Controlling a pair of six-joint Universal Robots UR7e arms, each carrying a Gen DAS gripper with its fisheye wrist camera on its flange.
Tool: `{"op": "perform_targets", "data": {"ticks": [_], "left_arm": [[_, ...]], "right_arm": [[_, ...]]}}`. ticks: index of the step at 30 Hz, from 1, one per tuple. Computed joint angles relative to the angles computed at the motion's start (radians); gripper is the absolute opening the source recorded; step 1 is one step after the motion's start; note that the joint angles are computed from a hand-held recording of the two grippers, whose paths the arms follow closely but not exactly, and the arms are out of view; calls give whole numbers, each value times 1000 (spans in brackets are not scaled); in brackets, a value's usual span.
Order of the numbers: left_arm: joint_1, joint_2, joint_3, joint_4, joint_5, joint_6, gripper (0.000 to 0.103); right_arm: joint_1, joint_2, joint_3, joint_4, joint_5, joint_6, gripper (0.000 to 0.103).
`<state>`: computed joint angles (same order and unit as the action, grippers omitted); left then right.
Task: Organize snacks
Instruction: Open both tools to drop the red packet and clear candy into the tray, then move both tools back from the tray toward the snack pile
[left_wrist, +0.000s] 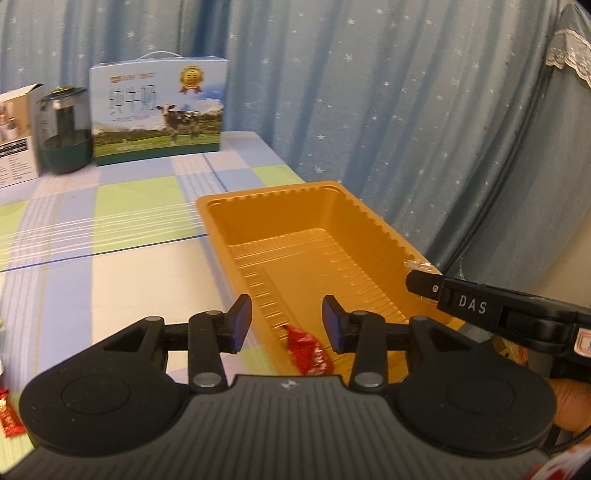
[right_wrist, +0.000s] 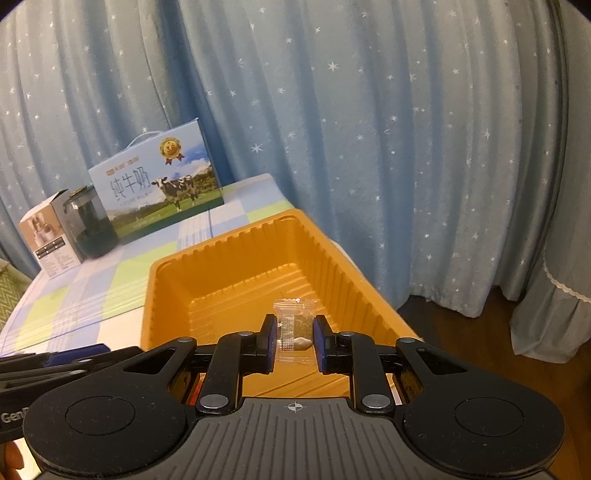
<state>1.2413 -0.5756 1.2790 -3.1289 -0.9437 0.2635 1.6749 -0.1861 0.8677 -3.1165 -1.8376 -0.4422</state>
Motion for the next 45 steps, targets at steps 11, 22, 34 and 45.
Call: {"op": "perform_targets", "data": {"ticks": [11, 22, 34, 45], "left_arm": [[-6, -44, 64, -46, 34, 9, 46], [-10, -101, 152, -90, 67, -4, 47], [-12, -216, 290, -183, 159, 1, 49], [4, -329, 422, -259, 229, -4, 49]], "right_arm": [[-1, -5, 11, 7, 60, 50, 59], [15, -20, 65, -90, 29, 42, 59], [64, -16, 140, -113, 87, -59, 59], [117, 30, 148, -40, 109, -85, 59]]}}
